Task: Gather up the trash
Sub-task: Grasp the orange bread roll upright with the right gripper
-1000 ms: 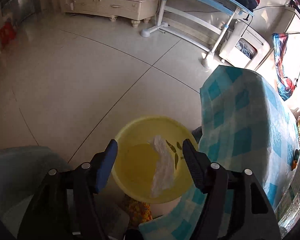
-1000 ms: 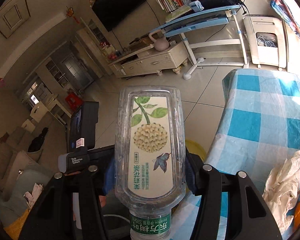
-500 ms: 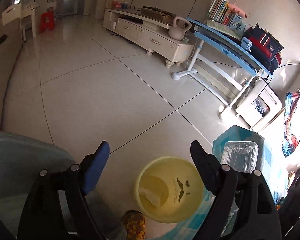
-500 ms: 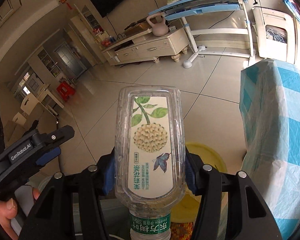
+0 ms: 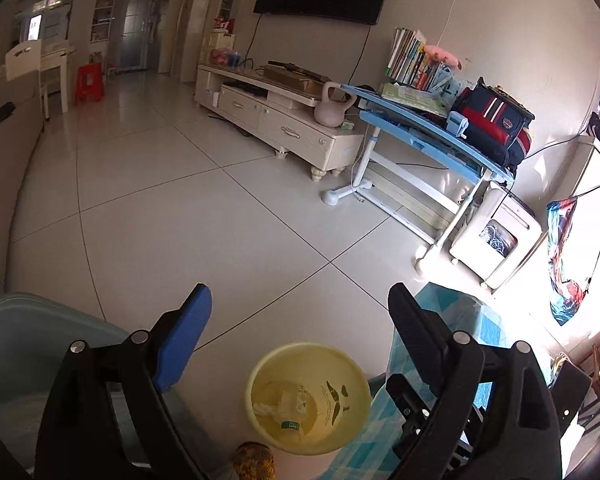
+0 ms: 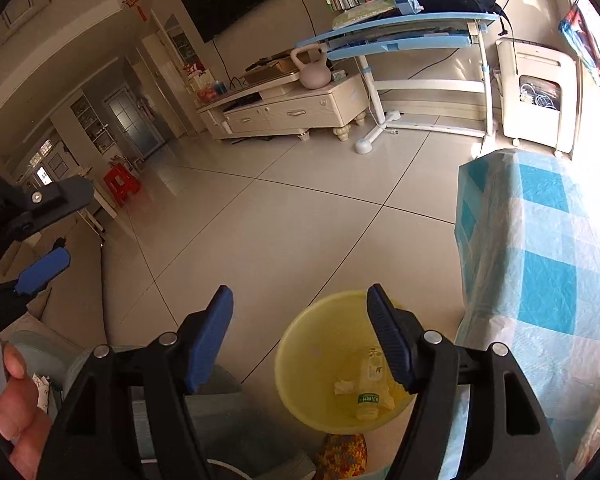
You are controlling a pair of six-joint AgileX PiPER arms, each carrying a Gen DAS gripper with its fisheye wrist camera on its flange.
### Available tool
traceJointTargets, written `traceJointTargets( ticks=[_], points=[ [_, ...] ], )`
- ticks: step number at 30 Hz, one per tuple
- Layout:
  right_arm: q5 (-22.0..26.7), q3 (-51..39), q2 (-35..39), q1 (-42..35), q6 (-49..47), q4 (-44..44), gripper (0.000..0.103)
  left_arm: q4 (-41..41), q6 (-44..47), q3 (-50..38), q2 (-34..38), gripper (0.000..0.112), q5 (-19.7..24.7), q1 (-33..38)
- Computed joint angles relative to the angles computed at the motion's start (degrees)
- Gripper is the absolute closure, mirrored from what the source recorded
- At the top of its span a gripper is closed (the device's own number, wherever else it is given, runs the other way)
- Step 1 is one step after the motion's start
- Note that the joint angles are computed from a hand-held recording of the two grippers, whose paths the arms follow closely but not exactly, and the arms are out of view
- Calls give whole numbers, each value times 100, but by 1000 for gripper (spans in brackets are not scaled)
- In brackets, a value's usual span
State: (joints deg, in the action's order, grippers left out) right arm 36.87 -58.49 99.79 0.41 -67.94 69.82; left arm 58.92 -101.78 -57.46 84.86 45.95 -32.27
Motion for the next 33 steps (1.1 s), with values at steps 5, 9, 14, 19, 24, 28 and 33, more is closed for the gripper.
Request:
traceJointTargets(
  ticks=[5, 9, 14, 19, 24, 28, 33],
  points=[
    [615, 1201, -1301, -1108, -1299, 53, 36, 35, 111, -649, 248, 21, 760, -1007],
    [1340, 1620, -1955, -2335, -1801, -432, 36, -46, 127, -1189, 692, 21, 1029, -1715],
    [2370, 1622, -2136, -4113, -2687, -1087, 38, -287, 36, -1679, 1380, 20, 967, -2339],
    [2646, 1280, -1580, -5045, -3234, -1005, 41, -655, 1061, -2373, 2126, 20, 995, -2629],
    [2684, 1052, -1211, -4960, -2978, -1230, 42, -664, 1234, -2571, 2301, 20, 896, -2643],
    [2692, 1000, -1031, -5034, -3029, -1467, 44, -959, 1496, -2499, 2452, 20, 524, -2438],
    [2513, 855, -676, -4960, -2875, -1690, 52, -1390, 1926, -2392, 2537, 20, -208, -2260]
  ],
)
